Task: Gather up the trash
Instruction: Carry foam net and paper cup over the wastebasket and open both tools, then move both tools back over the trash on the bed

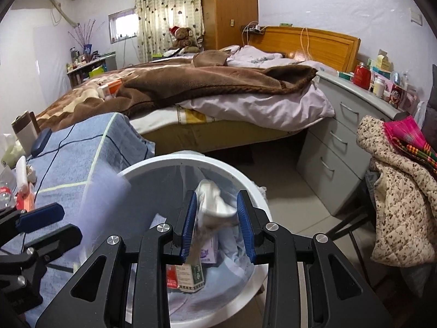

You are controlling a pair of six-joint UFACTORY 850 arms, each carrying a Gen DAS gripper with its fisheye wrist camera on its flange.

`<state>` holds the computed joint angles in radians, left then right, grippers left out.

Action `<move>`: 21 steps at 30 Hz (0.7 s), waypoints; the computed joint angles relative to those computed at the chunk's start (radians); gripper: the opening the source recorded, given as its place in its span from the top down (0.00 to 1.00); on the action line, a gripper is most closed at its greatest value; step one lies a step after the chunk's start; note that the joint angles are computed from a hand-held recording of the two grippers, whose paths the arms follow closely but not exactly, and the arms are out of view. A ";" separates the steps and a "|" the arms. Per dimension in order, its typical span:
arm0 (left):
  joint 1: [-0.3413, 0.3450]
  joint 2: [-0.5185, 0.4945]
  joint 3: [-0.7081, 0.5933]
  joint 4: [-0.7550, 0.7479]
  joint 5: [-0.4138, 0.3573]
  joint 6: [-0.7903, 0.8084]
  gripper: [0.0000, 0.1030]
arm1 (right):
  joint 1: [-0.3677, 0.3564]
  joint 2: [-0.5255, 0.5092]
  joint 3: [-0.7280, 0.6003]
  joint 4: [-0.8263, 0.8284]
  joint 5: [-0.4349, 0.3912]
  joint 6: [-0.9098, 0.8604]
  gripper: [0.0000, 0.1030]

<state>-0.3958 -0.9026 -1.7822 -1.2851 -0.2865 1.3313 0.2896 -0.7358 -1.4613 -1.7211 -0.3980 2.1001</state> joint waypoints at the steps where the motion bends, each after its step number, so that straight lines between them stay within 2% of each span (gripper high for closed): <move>1: 0.000 -0.002 -0.003 0.010 -0.001 -0.014 0.47 | 0.000 0.001 0.003 -0.005 -0.004 0.008 0.69; 4: 0.001 -0.001 -0.003 0.019 0.002 -0.027 0.47 | -0.001 0.009 0.013 -0.022 -0.005 0.031 0.69; 10: 0.009 0.021 0.027 -0.069 0.018 0.056 0.45 | 0.007 0.024 0.028 -0.083 -0.014 0.089 0.66; 15: 0.021 0.051 0.068 -0.165 0.026 0.149 0.44 | 0.016 0.036 0.037 -0.139 -0.024 0.141 0.47; 21: 0.040 0.101 0.137 -0.365 0.037 0.345 0.43 | 0.037 0.048 0.044 -0.192 -0.042 0.172 0.46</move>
